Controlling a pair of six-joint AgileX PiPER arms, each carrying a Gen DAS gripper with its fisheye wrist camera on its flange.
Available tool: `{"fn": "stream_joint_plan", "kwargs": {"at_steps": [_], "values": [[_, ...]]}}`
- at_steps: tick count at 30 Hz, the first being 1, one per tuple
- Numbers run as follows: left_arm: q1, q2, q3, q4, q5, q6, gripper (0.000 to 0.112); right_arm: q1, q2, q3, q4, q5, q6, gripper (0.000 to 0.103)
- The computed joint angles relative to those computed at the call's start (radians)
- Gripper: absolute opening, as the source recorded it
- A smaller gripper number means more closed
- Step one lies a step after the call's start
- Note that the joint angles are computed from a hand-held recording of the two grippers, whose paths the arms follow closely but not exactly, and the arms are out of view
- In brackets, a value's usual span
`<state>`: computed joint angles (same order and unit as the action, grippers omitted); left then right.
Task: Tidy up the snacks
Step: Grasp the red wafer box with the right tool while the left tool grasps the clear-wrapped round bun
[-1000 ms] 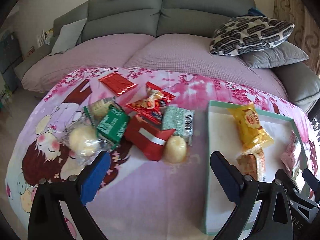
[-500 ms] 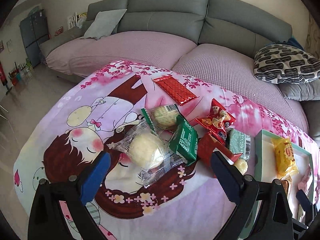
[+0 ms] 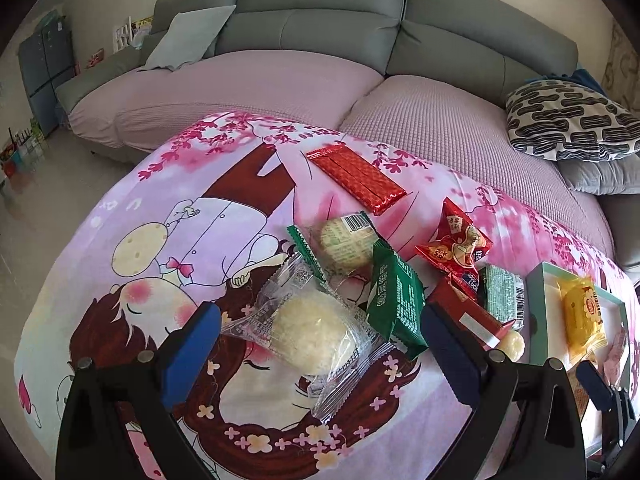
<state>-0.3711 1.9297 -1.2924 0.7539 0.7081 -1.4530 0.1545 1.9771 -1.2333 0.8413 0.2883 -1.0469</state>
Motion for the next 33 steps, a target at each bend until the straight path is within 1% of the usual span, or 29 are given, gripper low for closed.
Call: {"fn": "stream_joint_plan", "kwargs": {"at_steps": [3, 4, 5, 8, 10, 12, 14, 16, 18, 21, 24, 29, 31, 32, 33], "values": [[0.032, -0.006, 0.026, -0.027, -0.047, 0.016, 0.100, 0.018, 0.025, -0.025, -0.093, 0.004, 0.090, 0.081], [0.046, -0.011, 0.041, -0.035, -0.058, 0.013, 0.100, 0.022, 0.028, -0.030, -0.104, 0.007, 0.097, 0.080], [0.061, -0.015, 0.054, -0.040, -0.062, 0.004, 0.100, 0.026, 0.030, -0.033, -0.096, 0.009, 0.086, 0.077], [0.098, -0.025, 0.094, -0.059, -0.079, -0.020, 0.100, 0.049, 0.031, -0.045, -0.133, 0.000, 0.097, 0.076], [0.118, -0.024, 0.113, -0.081, -0.116, -0.009, 0.100, 0.067, 0.037, -0.067, -0.173, 0.004, 0.122, 0.076], [0.132, -0.024, 0.129, -0.091, -0.164, -0.009, 0.100, 0.081, 0.040, -0.085, -0.159, 0.013, 0.098, 0.076], [0.133, -0.010, 0.116, -0.109, -0.165, 0.016, 0.100, 0.096, 0.044, -0.106, -0.171, 0.020, 0.093, 0.075], [0.134, -0.003, 0.111, -0.122, -0.171, 0.032, 0.100, 0.114, 0.060, -0.142, -0.233, 0.039, 0.128, 0.074], [0.133, 0.007, 0.098, -0.130, -0.163, 0.041, 0.100, 0.135, 0.085, -0.186, -0.313, 0.056, 0.179, 0.071], [0.131, 0.034, 0.074, -0.168, -0.153, 0.099, 0.100, 0.171, 0.134, -0.250, -0.485, 0.070, 0.296, 0.071], [0.151, 0.039, 0.090, -0.216, -0.195, 0.128, 0.100, 0.193, 0.170, -0.282, -0.607, 0.079, 0.371, 0.069], [0.158, 0.055, 0.098, -0.240, -0.233, 0.130, 0.100, 0.235, 0.205, -0.287, -0.836, 0.041, 0.529, 0.069], [0.169, 0.056, 0.112, -0.264, -0.266, 0.138, 0.099, 0.247, 0.217, -0.289, -0.949, 0.033, 0.624, 0.066], [0.172, 0.056, 0.115, -0.265, -0.274, 0.138, 0.098, 0.254, 0.221, -0.286, -1.022, 0.024, 0.685, 0.061], [0.171, 0.054, 0.116, -0.264, -0.278, 0.138, 0.094, 0.258, 0.224, -0.282, -1.066, 0.019, 0.718, 0.060]]}}
